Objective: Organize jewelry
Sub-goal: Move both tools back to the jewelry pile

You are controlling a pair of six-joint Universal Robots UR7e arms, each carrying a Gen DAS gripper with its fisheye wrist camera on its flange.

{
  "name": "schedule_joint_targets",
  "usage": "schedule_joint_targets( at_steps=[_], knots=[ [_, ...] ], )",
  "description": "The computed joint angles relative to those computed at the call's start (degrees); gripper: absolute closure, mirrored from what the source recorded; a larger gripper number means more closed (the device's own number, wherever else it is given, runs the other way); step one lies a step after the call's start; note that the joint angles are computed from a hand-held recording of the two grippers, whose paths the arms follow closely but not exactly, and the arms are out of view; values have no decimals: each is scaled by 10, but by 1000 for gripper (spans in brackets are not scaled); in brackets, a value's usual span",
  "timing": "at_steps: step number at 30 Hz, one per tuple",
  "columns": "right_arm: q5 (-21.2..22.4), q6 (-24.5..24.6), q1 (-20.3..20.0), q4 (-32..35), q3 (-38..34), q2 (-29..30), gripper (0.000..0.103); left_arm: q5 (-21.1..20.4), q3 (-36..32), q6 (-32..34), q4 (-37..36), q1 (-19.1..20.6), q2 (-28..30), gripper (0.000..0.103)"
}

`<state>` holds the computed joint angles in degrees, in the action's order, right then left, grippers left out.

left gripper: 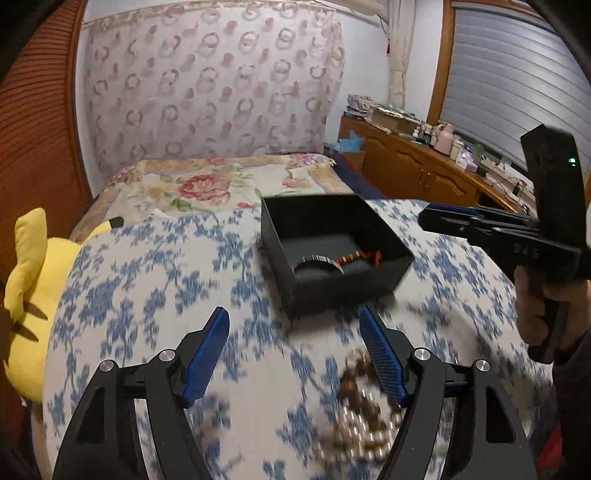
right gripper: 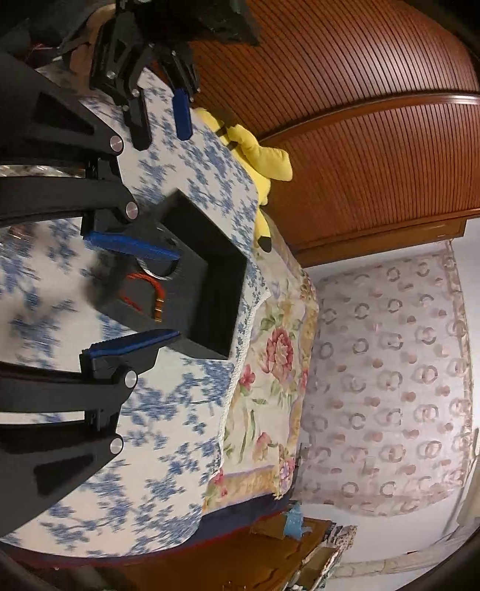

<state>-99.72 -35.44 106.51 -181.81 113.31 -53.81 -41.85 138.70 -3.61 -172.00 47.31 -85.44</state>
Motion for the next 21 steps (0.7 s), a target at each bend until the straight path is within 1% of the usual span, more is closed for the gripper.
schedule_joint_targets(
  at_steps=[6, 9, 13, 16, 19, 21],
  knots=[
    [-6, -6, -2, -40, 88, -39, 62, 8, 46, -53, 47, -28, -44, 33],
    [-11, -10, -5, -63, 130, -51, 61, -2, 63, -88, 81, -38, -70, 33],
    [-15, -11, -12, -90, 177, -60, 62, -12, 80, -118, 103, -49, -88, 35],
    [-17, -10, -17, -104, 196, -61, 62, -25, 84, -132, 115, -53, -91, 41],
    [-9, -6, -24, -114, 211, -63, 61, -41, 83, -135, 105, -50, -80, 46],
    [-3, -3, -29, -118, 216, -62, 61, -46, 79, -136, 100, -47, -65, 54]
  ],
)
